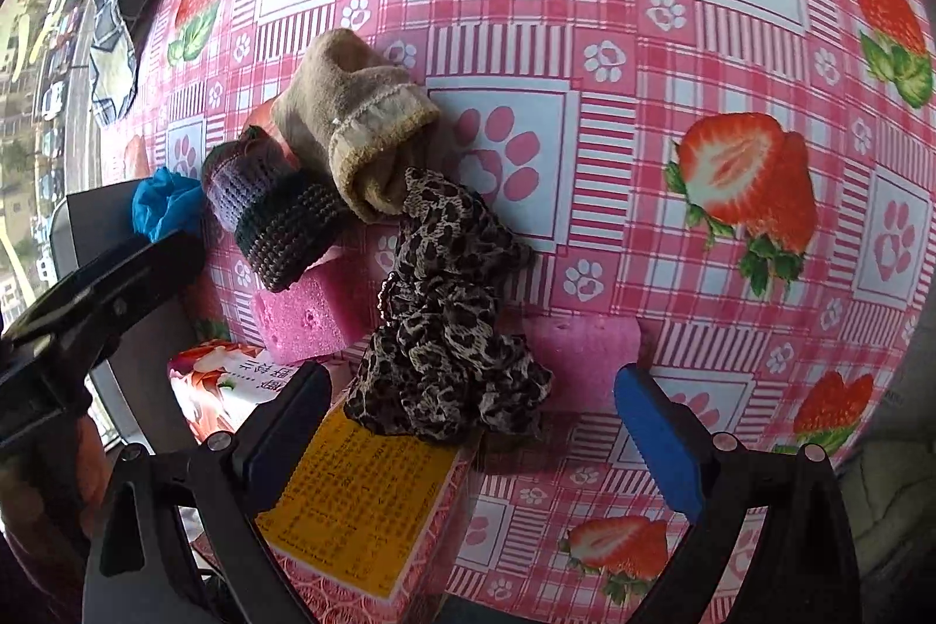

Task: Organize soft objects
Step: 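Grasp the striped knit hat with the left gripper while the right grasps the leopard-print cloth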

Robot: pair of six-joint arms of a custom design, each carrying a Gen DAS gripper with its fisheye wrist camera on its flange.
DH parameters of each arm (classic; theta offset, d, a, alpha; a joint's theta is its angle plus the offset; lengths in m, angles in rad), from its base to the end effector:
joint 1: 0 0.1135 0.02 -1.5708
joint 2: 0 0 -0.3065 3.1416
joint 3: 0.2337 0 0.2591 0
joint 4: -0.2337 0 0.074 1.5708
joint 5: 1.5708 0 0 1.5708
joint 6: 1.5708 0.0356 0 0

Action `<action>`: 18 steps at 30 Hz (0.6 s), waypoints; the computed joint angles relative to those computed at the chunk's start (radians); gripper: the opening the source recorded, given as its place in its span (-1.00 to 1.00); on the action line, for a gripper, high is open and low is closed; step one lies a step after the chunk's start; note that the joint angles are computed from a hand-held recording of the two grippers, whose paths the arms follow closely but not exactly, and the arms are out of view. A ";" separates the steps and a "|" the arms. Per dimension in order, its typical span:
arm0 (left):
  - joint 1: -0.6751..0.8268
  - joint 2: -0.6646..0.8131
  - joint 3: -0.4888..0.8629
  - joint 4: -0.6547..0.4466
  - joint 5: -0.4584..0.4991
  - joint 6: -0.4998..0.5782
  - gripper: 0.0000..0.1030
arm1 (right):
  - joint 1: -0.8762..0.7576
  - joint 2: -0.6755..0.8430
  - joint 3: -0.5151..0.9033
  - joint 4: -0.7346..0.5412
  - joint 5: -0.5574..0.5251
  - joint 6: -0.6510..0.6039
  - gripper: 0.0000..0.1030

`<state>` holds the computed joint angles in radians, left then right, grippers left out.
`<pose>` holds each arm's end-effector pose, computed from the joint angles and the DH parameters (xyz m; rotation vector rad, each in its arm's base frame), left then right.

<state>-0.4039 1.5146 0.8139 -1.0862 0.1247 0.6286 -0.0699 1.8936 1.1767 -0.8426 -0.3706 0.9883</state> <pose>0.1920 -0.0869 0.1961 -1.4306 -2.5607 0.2176 0.3479 -0.0114 0.1766 -1.4841 -2.5444 -0.5023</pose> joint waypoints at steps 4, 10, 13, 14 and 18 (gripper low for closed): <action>-0.045 0.059 -0.020 0.059 -0.038 -0.080 0.99 | 0.002 0.084 0.036 0.007 -0.056 -0.111 0.91; -0.098 0.089 -0.048 0.091 -0.066 -0.116 0.75 | 0.040 0.176 0.127 -0.070 -0.006 -0.220 0.66; -0.125 0.113 -0.055 0.083 -0.065 -0.131 0.50 | 0.063 0.188 0.175 -0.133 0.062 -0.247 -0.08; -0.130 0.120 -0.055 0.075 -0.058 -0.130 0.37 | 0.059 0.175 0.160 -0.114 0.043 -0.246 -0.37; -0.136 0.100 -0.061 0.060 -0.039 -0.102 0.03 | 0.061 0.117 0.110 -0.071 0.073 -0.195 -0.49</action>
<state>-0.5394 1.6142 0.7524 -1.0266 0.0858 0.5267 -0.0086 2.0106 1.2864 -0.9132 -0.2976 0.7938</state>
